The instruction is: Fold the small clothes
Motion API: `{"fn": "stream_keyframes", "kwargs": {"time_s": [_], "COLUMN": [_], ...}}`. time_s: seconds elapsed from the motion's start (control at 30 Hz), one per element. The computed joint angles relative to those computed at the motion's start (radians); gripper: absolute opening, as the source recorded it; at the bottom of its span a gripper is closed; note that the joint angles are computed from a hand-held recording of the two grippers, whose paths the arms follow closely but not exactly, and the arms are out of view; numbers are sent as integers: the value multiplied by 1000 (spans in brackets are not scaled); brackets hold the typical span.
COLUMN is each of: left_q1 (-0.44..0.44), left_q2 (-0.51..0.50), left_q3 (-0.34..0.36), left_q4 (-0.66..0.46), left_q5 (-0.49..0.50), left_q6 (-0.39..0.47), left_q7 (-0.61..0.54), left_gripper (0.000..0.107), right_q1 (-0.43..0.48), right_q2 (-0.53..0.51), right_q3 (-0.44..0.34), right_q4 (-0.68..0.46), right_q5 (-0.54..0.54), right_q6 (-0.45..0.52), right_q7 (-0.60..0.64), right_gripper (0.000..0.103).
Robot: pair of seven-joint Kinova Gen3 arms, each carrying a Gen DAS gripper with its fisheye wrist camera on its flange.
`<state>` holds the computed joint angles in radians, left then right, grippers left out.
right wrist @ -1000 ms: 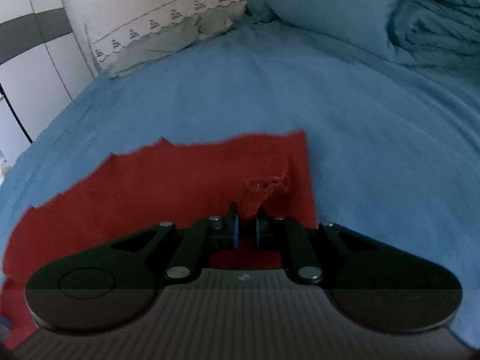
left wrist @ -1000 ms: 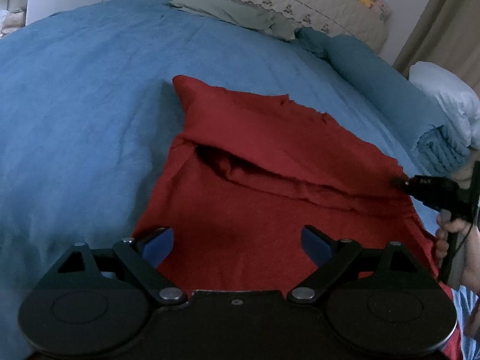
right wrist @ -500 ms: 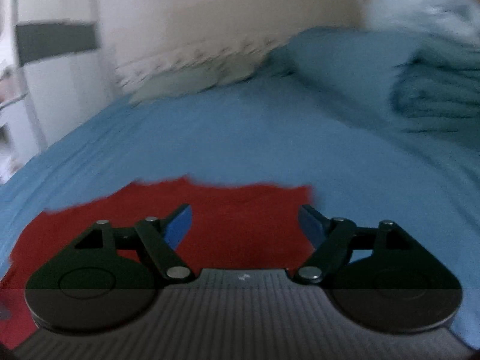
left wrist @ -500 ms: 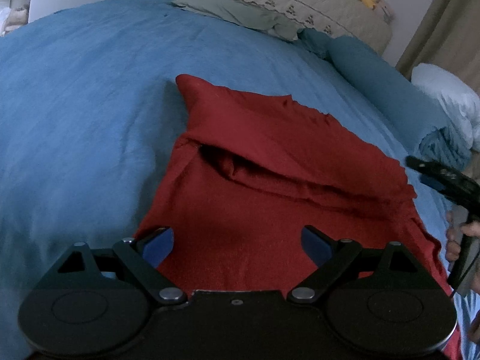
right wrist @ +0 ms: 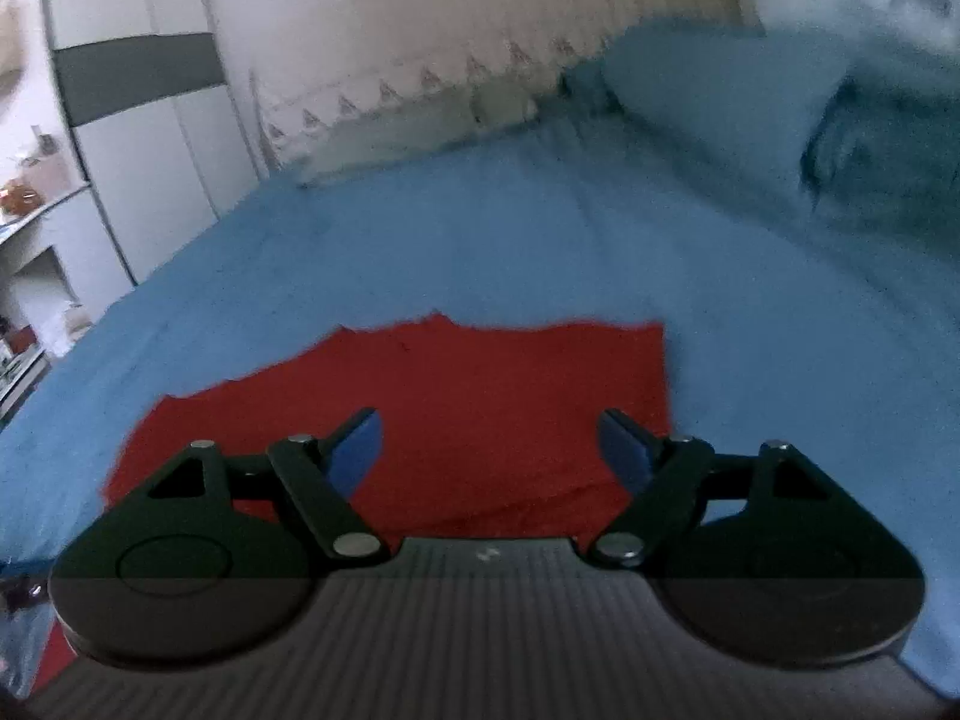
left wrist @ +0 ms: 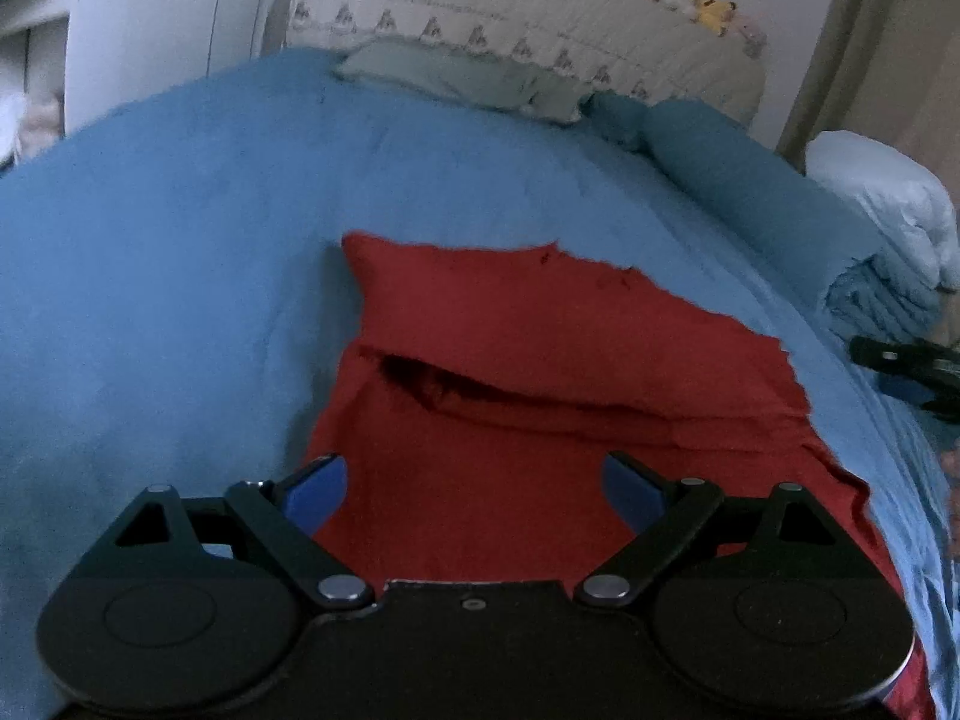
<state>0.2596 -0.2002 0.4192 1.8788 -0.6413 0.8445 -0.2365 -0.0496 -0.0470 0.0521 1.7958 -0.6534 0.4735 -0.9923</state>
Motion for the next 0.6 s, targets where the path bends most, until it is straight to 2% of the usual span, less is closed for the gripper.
{"fn": "stream_keyframes", "kwargs": {"time_s": [0.07, 0.1, 0.17, 0.2, 0.27, 0.33, 0.43, 0.6], "left_q1": [-33, -35, 17, 63, 102, 119, 141, 235], "left_q2": [-9, -11, -10, -10, -10, -5, 7, 33], "left_q3": [84, 115, 137, 133, 175, 236, 334, 382], "left_q4": [-52, -79, -128, -149, -195, -238, -283, -295], "left_q5": [10, 7, -14, -31, -62, -94, -143, -141], "left_q6": [81, 122, 200, 237, 315, 396, 518, 664], "left_q7": [-24, -28, -13, 2, 32, 58, 112, 212], "left_gripper": [95, 95, 95, 95, 96, 100, 103, 103], "right_q1": [13, 0, -56, -93, -149, -132, -59, -71], "right_q2": [-79, -119, -197, -230, -298, -346, -411, -523], "right_q3": [10, 43, 136, 182, 247, 254, 265, 342], "right_q4": [0, 2, 17, 15, 9, -10, -2, 37], "right_q5": [39, 34, 33, 54, 129, 170, 146, 225], "right_q6": [71, 112, 193, 234, 315, 394, 493, 604], "right_q7": [-20, -9, -9, -22, -49, -39, 48, 53], "right_gripper": [97, 98, 100, 100, 100, 100, 103, 103]}}
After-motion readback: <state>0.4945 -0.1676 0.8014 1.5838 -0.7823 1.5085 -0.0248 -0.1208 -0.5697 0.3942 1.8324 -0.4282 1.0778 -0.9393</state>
